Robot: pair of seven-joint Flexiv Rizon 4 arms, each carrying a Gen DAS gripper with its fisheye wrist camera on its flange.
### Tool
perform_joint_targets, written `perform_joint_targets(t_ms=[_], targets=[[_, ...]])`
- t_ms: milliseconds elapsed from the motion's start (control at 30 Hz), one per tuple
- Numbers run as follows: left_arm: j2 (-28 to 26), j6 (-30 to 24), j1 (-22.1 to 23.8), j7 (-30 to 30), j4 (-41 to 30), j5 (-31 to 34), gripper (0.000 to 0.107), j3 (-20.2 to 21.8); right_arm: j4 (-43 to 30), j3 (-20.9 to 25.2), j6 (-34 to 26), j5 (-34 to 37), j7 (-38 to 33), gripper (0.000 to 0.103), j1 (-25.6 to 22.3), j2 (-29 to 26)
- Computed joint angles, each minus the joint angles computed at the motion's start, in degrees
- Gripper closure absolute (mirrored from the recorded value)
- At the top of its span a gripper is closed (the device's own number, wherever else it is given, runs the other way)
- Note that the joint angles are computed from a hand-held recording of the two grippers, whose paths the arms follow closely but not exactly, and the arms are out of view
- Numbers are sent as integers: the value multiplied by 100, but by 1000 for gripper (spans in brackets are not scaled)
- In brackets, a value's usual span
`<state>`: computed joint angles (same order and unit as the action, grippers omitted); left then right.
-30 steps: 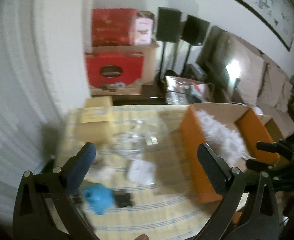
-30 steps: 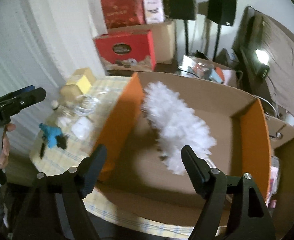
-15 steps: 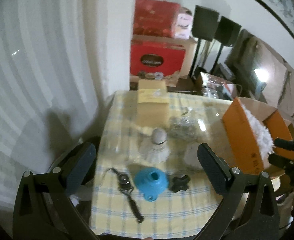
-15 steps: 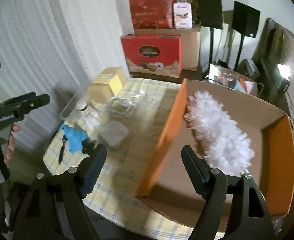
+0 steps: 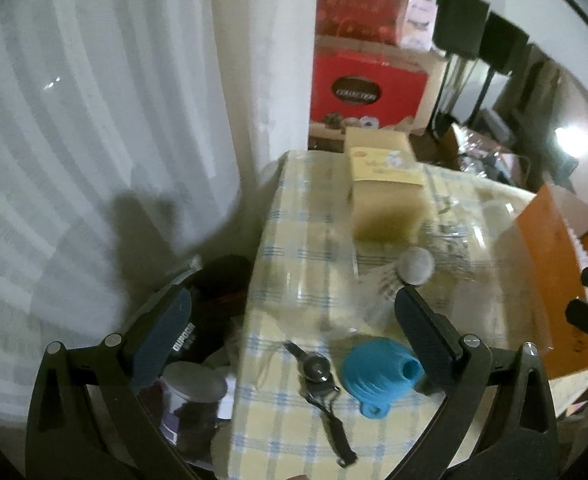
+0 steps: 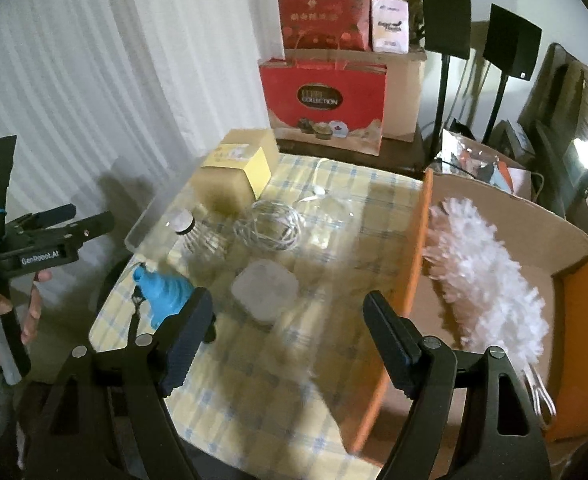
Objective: Organize objects
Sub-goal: 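Move the left gripper to the clear plastic container on the table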
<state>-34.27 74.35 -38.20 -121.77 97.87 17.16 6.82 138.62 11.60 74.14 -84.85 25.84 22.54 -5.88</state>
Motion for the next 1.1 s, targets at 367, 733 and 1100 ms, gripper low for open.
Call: perform_joint_targets(t_ms=[367,733,1100], targets=[[-549,-175,385,730,-385,-472,5,-442,-638,-87,-1170,1556,-920,23,638,-895],[-848,-307,280,1171,-629,-764,5,-338,-1055,-176,-2175,2488,-1650,19,1141,-1383],[-984,-513,377,1418,-737,-899,21,-473,-1392,-251,-2611,2909,-2277,19,1317,-1659]])
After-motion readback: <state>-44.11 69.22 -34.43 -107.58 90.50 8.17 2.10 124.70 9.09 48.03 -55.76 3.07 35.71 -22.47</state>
